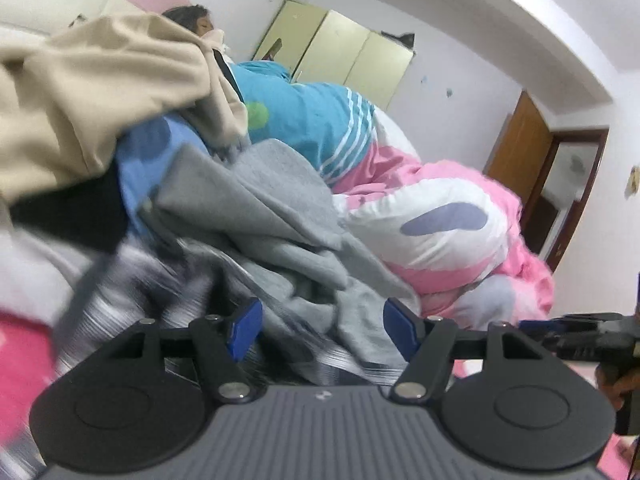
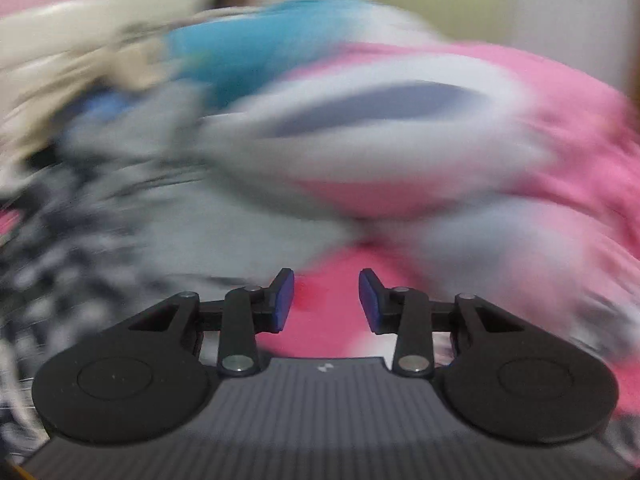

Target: Fold clothes

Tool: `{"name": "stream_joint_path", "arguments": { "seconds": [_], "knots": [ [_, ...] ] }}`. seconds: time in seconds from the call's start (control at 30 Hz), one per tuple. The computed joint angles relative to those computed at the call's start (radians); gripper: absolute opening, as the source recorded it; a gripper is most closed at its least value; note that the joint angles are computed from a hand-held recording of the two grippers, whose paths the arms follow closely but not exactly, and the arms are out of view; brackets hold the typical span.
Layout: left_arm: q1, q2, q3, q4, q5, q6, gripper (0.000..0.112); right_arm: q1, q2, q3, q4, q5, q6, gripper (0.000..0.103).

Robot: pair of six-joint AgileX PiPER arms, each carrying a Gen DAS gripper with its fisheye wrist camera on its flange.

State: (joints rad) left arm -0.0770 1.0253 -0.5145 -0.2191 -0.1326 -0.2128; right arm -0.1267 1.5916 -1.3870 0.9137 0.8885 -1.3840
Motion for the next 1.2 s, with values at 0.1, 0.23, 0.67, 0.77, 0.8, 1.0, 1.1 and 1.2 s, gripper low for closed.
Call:
{"name": "stream_joint_path", "arguments": {
  "seconds": [0.1,0.23,0.67,0.77,0.8,1.0,1.1,1.2],
  "knots": [
    [0.083,0.023,0.0,0.3,-0.007,-0.219,0.068,0.17,-0.025,0.111,0.011,-0.047,-0.082,0.033],
    [0.191,0.081,0.037,0.663,-0.116,-0.562,0.068,0.351,-0.034,0.201,-0.056,-0.204,-0.148,0.033],
    [0.189,0.082,0.113,0.424,-0.23,-0.275,0.068,0.479,-0.052,0.251,-0.032,-0.576,-0.101,0.001],
    [0.154,0.097,0.106,0.269,-0.218,-0.119,0.068,0.526,-0.007,0.21,-0.181,-0.675,0.068,0.001],
    [0.148,0.103,0.105,0.241,-0.217,-0.09,0.067,0.539,0.03,0.193,-0.281,-0.708,0.158,0.002],
    [0.169,0.111,0.101,0.293,-0.204,-0.146,0.067,0.499,0.189,0.011,-0.723,-0.607,0.682,0.015],
    [0.18,0.115,0.097,0.32,-0.201,-0.178,0.067,0.434,0.142,-0.022,-0.556,-0.561,0.675,0.024],
    [0.174,0.114,0.1,0.28,-0.209,-0.147,0.066,0.353,0.097,-0.045,-0.257,-0.461,0.502,0.024]
  ]
}}
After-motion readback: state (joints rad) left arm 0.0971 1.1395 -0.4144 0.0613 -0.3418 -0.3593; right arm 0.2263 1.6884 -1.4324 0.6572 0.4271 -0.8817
